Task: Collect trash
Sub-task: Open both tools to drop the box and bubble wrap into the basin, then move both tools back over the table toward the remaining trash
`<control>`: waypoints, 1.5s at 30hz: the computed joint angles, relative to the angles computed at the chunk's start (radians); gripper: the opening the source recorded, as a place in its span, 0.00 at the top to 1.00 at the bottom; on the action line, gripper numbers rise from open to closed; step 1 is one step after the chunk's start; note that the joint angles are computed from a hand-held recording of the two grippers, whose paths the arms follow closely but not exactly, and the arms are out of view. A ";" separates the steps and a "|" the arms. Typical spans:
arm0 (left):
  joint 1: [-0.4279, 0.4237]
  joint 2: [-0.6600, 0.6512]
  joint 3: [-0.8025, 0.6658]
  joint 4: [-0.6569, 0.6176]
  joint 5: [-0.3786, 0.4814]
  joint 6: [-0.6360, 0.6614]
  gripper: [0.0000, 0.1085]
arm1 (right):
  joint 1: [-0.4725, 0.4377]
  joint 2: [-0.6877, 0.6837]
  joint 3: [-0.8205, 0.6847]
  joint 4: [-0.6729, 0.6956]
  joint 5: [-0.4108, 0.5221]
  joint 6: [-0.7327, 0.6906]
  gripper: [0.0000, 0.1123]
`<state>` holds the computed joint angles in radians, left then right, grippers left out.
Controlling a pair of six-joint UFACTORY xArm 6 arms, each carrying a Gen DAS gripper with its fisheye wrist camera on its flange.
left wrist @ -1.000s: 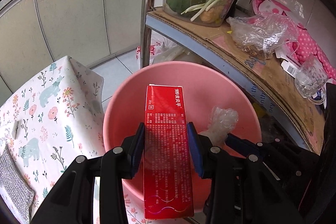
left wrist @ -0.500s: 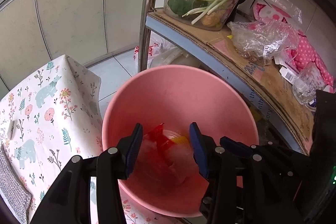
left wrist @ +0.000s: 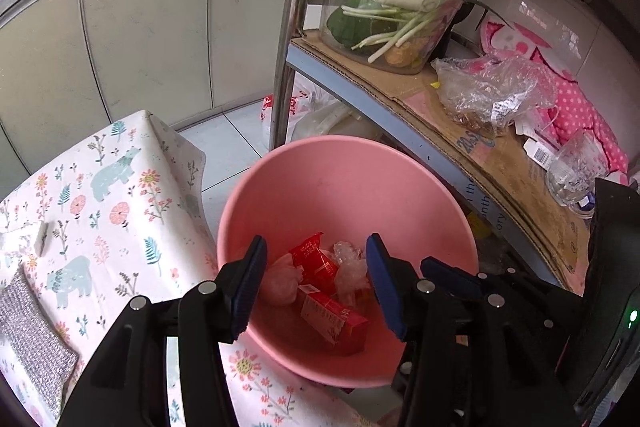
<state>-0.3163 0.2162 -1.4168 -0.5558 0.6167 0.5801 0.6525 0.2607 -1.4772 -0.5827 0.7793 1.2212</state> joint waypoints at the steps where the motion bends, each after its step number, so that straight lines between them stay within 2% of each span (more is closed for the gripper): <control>1: 0.004 -0.007 0.004 -0.007 0.002 0.003 0.53 | 0.000 -0.008 0.008 -0.006 -0.005 0.006 0.64; 20: 0.065 -0.194 0.142 -0.043 0.002 0.053 0.53 | 0.031 -0.100 0.059 -0.110 -0.015 0.091 0.64; 32: 0.181 -0.331 0.285 -0.032 -0.014 0.062 0.53 | 0.077 -0.079 0.011 -0.113 -0.036 0.081 0.64; 45: 0.304 -0.537 0.503 0.011 -0.068 0.085 0.53 | 0.180 0.010 -0.109 -0.073 -0.063 0.018 0.64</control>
<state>-0.0119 -0.3208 -0.9140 -0.5447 0.5487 0.6649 0.8330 0.2705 -1.5860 -0.6555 0.7160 1.2394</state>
